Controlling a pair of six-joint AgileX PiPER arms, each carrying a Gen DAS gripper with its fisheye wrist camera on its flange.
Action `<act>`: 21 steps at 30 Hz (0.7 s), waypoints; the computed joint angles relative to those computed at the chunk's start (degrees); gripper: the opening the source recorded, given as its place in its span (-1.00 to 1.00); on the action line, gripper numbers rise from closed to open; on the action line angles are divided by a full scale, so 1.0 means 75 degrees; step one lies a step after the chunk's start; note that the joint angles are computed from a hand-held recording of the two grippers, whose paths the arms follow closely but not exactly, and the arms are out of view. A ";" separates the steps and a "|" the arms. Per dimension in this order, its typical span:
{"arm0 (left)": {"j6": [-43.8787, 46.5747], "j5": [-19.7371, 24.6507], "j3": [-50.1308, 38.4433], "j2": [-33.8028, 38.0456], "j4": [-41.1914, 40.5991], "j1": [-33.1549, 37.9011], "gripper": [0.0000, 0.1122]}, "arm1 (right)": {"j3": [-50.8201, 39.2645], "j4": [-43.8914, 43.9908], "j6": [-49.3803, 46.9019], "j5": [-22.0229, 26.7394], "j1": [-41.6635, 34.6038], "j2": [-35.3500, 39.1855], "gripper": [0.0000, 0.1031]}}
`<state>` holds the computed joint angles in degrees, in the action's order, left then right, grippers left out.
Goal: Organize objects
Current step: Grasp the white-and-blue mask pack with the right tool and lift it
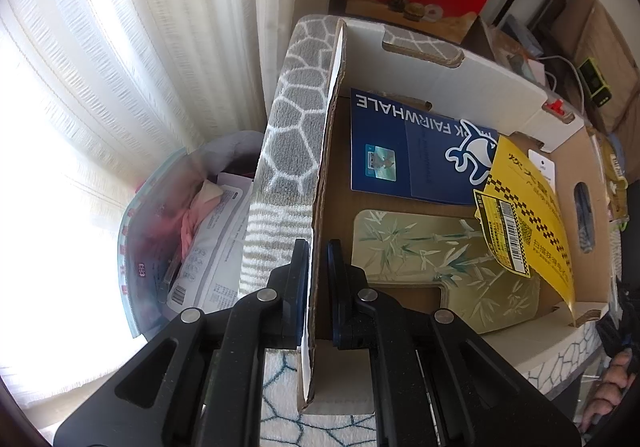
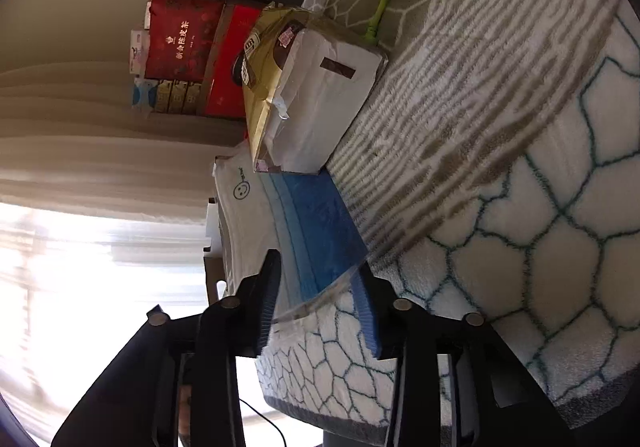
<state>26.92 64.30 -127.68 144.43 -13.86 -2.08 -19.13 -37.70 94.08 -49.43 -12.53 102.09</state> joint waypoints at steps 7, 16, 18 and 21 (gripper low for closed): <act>0.0007 -0.0003 0.0020 -0.0018 0.0000 0.0003 -0.86 | 0.0093 -0.0776 -0.0133 -0.0074 -0.0190 -0.0470 -0.96; -0.0014 -0.0051 0.0116 -0.0076 0.0015 -0.0016 -0.86 | 0.0243 -0.3599 0.1861 0.0843 -0.0593 -0.3114 -0.97; -0.0031 -0.0031 0.0094 -0.0070 0.0013 -0.0018 -0.86 | 0.0206 -0.4069 0.2486 0.1011 -0.0551 -0.3729 -0.97; -0.0045 -0.0024 0.0083 -0.0068 0.0017 -0.0027 -0.86 | 0.0021 -0.4612 0.3257 0.1405 -0.0402 -0.4445 -0.97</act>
<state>26.58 64.12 -127.06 143.92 -13.73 -2.28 -18.97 -72.29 118.51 -38.89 -15.54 68.75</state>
